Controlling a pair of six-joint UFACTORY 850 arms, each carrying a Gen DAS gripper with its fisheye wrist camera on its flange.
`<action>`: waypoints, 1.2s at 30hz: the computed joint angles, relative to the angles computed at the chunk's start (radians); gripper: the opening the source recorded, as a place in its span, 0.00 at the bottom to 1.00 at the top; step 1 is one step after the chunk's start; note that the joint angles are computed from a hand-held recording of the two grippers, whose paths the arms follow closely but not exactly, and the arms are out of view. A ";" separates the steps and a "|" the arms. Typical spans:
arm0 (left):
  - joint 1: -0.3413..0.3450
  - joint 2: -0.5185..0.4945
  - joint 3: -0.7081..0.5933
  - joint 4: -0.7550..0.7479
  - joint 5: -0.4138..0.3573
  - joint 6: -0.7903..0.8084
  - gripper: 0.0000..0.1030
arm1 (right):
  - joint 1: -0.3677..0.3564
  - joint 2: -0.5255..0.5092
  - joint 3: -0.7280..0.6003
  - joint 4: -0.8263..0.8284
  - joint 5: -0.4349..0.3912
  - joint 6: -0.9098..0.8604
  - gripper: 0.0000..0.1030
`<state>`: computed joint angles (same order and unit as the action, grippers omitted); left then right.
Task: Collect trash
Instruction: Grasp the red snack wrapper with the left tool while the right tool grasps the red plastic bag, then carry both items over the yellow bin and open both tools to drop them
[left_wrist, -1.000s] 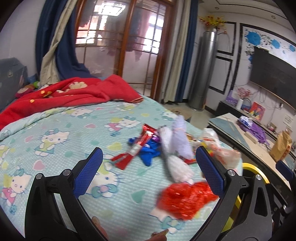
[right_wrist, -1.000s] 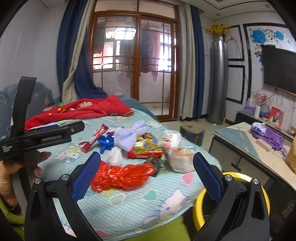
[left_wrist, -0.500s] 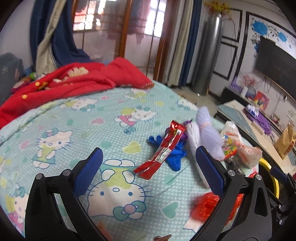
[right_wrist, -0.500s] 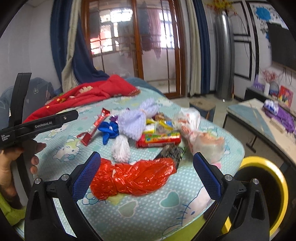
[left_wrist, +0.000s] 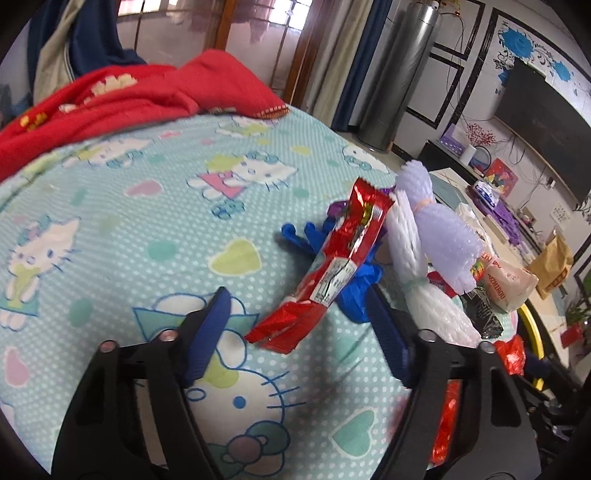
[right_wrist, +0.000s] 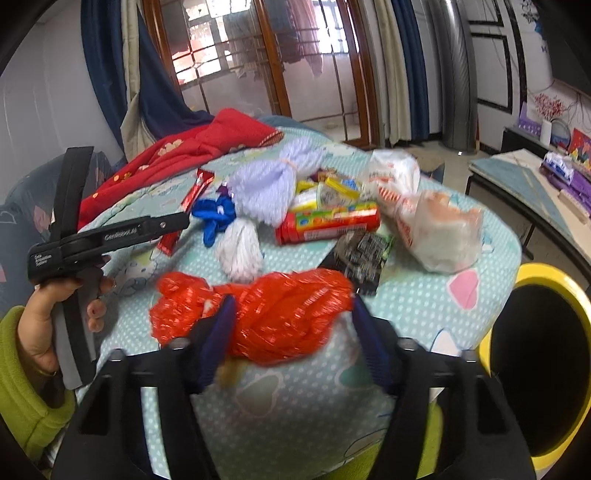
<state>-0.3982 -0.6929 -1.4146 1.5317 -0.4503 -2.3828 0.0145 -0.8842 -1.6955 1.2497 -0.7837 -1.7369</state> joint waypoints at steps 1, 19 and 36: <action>0.001 0.000 0.002 0.007 0.006 -0.010 0.56 | -0.002 -0.002 -0.002 -0.013 -0.007 0.007 0.40; -0.025 0.047 0.063 0.122 -0.023 -0.136 0.03 | -0.023 0.033 0.047 -0.009 -0.103 -0.133 0.13; -0.106 0.101 0.048 0.235 -0.101 -0.132 0.02 | -0.077 0.037 0.004 0.116 -0.170 -0.151 0.11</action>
<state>-0.5037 -0.5918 -1.3670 1.7663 -0.5509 -2.5149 -0.0621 -0.8473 -1.6919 1.3660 -0.9536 -1.8876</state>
